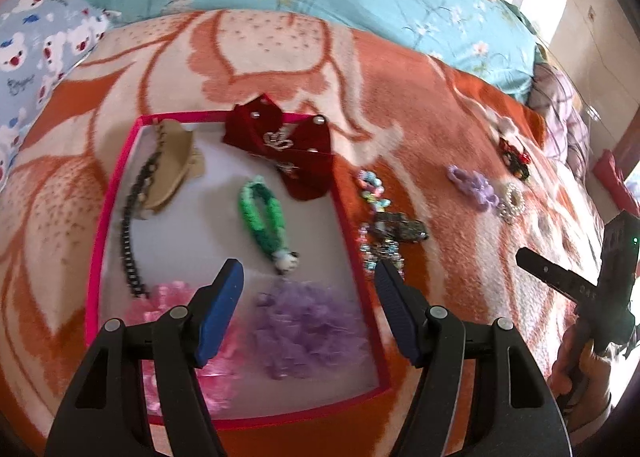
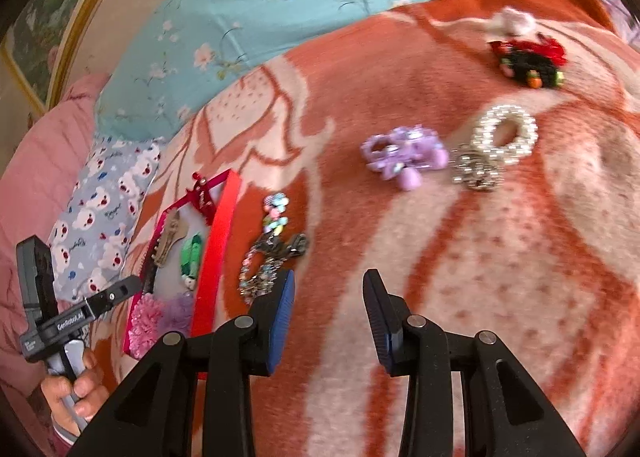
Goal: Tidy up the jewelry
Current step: 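Move the left tool to the purple scrunchie while the right tool approaches the pearl bracelet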
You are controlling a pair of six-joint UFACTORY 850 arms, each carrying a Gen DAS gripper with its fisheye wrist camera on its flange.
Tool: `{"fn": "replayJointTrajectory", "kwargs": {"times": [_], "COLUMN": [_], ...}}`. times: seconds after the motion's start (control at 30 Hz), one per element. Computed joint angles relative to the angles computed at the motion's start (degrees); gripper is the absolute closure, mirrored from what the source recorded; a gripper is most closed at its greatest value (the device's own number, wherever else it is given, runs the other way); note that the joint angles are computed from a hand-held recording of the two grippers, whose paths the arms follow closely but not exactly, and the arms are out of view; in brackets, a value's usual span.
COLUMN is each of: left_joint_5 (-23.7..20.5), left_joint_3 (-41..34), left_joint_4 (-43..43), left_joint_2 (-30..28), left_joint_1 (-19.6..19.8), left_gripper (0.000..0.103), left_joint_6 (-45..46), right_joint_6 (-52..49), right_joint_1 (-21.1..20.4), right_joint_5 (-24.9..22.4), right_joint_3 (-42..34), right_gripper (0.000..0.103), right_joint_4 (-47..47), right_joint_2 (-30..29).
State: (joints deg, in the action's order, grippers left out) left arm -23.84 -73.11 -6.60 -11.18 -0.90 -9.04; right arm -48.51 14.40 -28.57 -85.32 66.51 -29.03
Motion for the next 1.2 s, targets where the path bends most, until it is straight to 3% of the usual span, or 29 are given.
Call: {"fn": "replayJointTrajectory", "kwargs": {"times": [0.6, 0.93, 1.2], "left_joint_5": [-3.2, -6.1, -10.7], "left_joint_3": [-10.1, -20.6, -35.1], "left_joint_4": [-2.0, -3.5, -8.5], "left_joint_2": [-7.6, -16.6, -27.4], "left_joint_1": [-6.3, -9.3, -11.2], "left_gripper": [0.031, 0.031, 0.031], "left_joint_6": [5.0, 8.4, 12.0], "right_joint_6": [2.6, 17.4, 28.0], "right_joint_1": [-3.8, -5.5, -6.1], "right_joint_5": [3.6, 4.4, 2.7], "right_joint_3": [-1.1, -11.0, -20.2], "right_gripper": [0.062, 0.058, 0.062], "right_joint_4": [-0.3, -13.5, -24.6], "right_joint_2": [-1.0, -8.0, -14.5]}}
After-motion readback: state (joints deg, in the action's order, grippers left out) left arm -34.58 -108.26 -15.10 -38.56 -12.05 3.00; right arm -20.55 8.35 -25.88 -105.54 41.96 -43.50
